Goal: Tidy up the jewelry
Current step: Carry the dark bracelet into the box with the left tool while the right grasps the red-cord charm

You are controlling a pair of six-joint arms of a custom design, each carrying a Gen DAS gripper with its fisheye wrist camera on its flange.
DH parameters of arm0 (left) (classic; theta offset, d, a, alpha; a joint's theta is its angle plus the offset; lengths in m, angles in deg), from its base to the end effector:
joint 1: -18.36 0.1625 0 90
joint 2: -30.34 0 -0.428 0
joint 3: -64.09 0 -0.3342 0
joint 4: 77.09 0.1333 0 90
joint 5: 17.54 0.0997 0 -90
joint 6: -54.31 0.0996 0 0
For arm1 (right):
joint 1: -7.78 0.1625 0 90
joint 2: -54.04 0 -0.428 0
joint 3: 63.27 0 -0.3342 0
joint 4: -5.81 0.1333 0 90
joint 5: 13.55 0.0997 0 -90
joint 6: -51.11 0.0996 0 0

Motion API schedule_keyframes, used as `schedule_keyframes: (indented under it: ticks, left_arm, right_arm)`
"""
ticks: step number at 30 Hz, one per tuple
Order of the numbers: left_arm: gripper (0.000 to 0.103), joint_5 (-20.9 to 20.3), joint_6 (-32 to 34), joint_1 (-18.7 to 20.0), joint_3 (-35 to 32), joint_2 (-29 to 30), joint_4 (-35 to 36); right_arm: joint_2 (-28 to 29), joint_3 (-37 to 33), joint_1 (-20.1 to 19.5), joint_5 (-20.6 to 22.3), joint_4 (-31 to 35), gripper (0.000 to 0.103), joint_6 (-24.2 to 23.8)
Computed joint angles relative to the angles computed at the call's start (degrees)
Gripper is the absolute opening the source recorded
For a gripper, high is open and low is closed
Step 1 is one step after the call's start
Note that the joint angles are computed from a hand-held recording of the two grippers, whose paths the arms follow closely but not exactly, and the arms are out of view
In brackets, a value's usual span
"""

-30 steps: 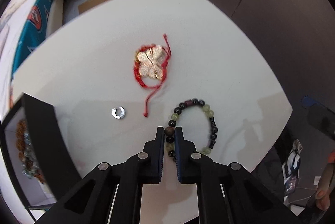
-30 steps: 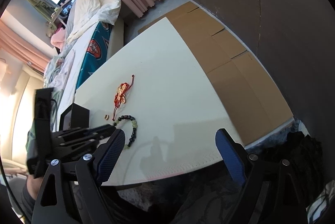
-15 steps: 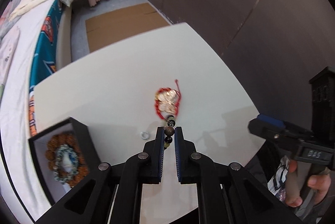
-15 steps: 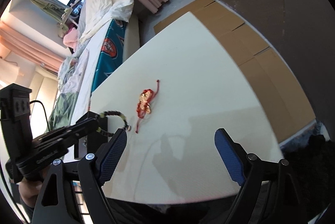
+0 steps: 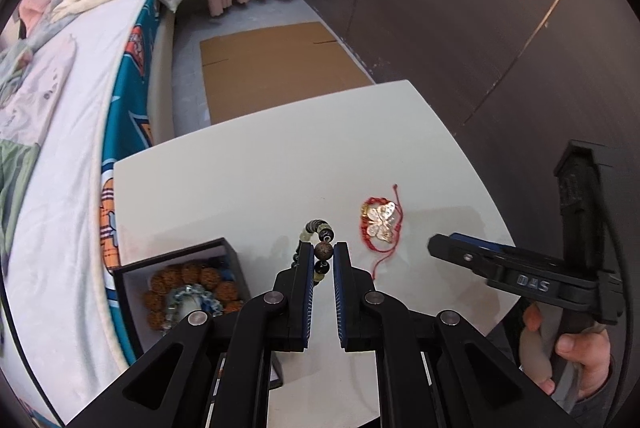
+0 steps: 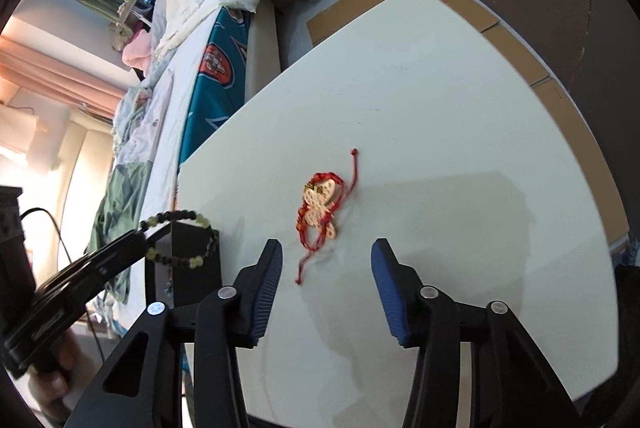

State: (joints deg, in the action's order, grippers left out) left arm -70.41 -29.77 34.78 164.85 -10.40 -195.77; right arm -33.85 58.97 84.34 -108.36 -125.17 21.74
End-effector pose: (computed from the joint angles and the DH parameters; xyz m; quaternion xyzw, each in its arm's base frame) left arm -0.4586 -0.3368 0.0327 0.0021 0.9168 -0.2511 0.3106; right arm 0.0281 -0.4202 0.3146 0.1358 -0.9882 0.0385 0.0601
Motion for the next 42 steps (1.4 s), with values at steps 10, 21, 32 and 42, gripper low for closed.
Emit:
schedule_keyframes:
  ticks: [10, 21, 32, 42]
  left_arm:
    - [0.01, 1.1, -4.0, -1.4, 3.0, -3.8, 1.1]
    - [0.01, 2.3, -8.4, -3.7, 8.5, -8.1, -1.3]
    - [0.009, 3.0, -11.8, -6.1, 12.0, -12.1, 0.2]
    - [0.01, 2.1, -14.7, -7.5, 15.6, -15.1, 0.4]
  right_arm:
    - [5.9, 0.6, 4.2, -7.5, -6.1, 0.005, 2.7]
    - [-2.1, 1.8, 4.0, -2.0, -3.5, 0.002, -0.2]
    - [4.5, 3.1, 5.0, -8.5, -12.0, 0.048, 2.7]
    - [4.0, 2.4, 5.0, -6.3, -10.8, 0.009, 4.3]
